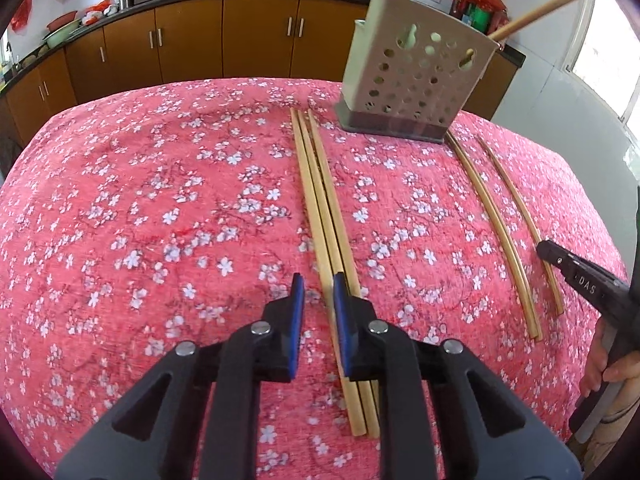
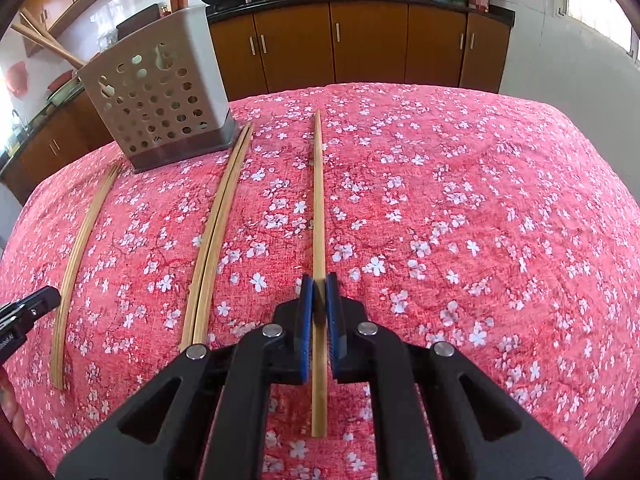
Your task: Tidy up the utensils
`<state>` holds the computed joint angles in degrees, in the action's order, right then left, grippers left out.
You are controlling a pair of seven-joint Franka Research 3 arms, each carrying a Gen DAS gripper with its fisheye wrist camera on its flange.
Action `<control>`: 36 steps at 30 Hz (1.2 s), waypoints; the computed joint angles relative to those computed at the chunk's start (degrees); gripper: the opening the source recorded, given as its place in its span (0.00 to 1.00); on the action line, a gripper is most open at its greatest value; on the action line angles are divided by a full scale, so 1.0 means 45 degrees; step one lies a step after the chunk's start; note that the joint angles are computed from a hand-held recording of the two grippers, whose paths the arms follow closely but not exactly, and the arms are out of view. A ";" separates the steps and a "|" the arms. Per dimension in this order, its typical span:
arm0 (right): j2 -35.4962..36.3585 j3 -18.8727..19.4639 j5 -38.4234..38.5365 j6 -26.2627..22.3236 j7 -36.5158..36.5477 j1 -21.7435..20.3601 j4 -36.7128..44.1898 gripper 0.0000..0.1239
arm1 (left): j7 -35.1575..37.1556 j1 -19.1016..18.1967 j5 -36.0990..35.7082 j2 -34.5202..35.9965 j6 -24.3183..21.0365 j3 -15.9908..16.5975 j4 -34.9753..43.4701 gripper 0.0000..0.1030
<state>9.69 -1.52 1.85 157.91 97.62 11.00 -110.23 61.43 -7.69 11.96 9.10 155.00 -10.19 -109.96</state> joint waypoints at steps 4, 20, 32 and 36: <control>0.0036 -0.0011 0.0003 -0.0010 -0.0011 0.0004 0.0051 0.06 | -0.0468 -0.0159 0.0761 0.0160 -0.0220 0.0143 0.0219 0.16; 0.0229 -0.0326 -0.0595 0.0356 0.0334 0.0031 0.0140 0.06 | -0.2506 0.0341 0.2726 0.0368 -0.0945 0.0886 0.0655 0.08; 0.0192 -0.0219 -0.0536 0.0803 0.0255 -0.0047 -0.0111 0.07 | -0.2538 0.0867 0.2504 -0.0141 0.0371 0.0765 -0.0370 0.11; 0.0165 -0.0282 -0.0633 0.0779 0.0286 -0.0009 -0.0122 0.07 | -0.2675 0.0797 0.2578 -0.0177 0.0370 0.0785 -0.0421 0.11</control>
<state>10.43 -2.79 -1.00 161.41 98.90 10.96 -110.78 49.40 -4.10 23.56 8.30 156.66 -6.65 -111.85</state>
